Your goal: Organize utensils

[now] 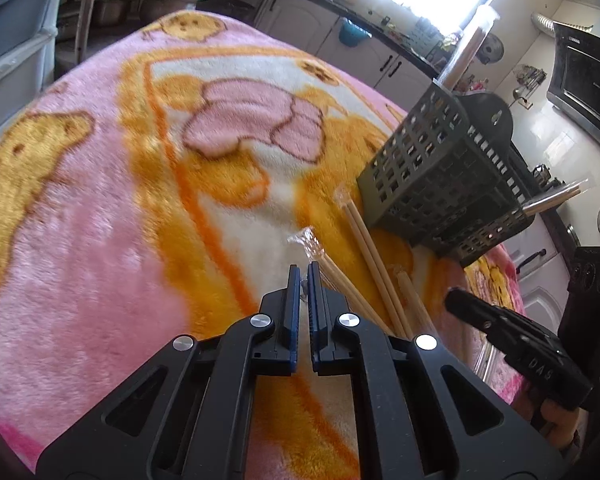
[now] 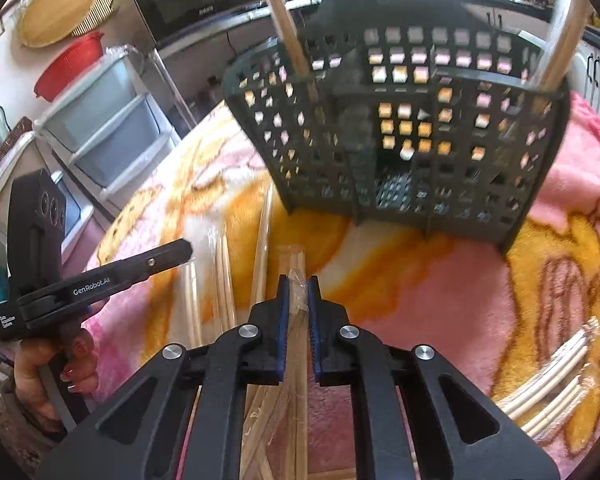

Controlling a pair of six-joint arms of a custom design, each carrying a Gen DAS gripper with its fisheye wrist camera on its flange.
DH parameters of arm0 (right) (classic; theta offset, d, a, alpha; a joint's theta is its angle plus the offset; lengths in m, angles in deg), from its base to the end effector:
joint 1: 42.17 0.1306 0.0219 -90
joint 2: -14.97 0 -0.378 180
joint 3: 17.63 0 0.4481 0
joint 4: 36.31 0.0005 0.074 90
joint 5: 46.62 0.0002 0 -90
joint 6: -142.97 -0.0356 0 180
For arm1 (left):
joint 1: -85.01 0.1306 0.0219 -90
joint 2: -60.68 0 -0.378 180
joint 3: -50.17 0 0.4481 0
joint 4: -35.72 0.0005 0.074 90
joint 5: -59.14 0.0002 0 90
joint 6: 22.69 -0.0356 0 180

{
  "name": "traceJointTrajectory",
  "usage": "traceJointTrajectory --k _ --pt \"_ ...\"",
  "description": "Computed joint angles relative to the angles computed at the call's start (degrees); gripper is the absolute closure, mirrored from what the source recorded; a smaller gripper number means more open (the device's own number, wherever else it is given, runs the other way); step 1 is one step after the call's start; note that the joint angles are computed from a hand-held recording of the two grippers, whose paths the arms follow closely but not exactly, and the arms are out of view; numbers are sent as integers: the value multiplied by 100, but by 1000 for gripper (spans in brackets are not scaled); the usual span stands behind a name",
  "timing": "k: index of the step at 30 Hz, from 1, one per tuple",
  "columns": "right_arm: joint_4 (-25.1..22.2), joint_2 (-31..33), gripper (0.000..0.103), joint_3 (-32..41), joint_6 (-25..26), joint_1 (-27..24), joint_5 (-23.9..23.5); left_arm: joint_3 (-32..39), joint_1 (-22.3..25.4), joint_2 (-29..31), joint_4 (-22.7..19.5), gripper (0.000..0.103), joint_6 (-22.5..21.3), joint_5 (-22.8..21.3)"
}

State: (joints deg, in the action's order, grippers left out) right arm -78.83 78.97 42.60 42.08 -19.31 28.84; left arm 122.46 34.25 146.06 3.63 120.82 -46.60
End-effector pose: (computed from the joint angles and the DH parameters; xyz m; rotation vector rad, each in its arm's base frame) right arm 0.3452 0.1547 0.3623 -0.3756 2.3946 0.5774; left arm 0.3260 -0.3846 0.3289 -0.1938 2.3892 -0.5761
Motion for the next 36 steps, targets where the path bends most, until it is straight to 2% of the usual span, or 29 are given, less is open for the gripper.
traceJointTrajectory --k 7,19,26,36 --pt "180 -342 96 -104 -80 -268 4 -35 -28 -267 -100 101 -84 -419" --pt "337 -816 96 -22 -30 -650 -70 266 -143 -576 -256 101 -557 -1207" --pt "413 -1028 96 34 13 -731 -146 476 -263 -679 -222 101 -815 -1456" --pt "528 -1273 96 175 126 -675 -177 943 -517 -508 50 101 -1348 -1524"
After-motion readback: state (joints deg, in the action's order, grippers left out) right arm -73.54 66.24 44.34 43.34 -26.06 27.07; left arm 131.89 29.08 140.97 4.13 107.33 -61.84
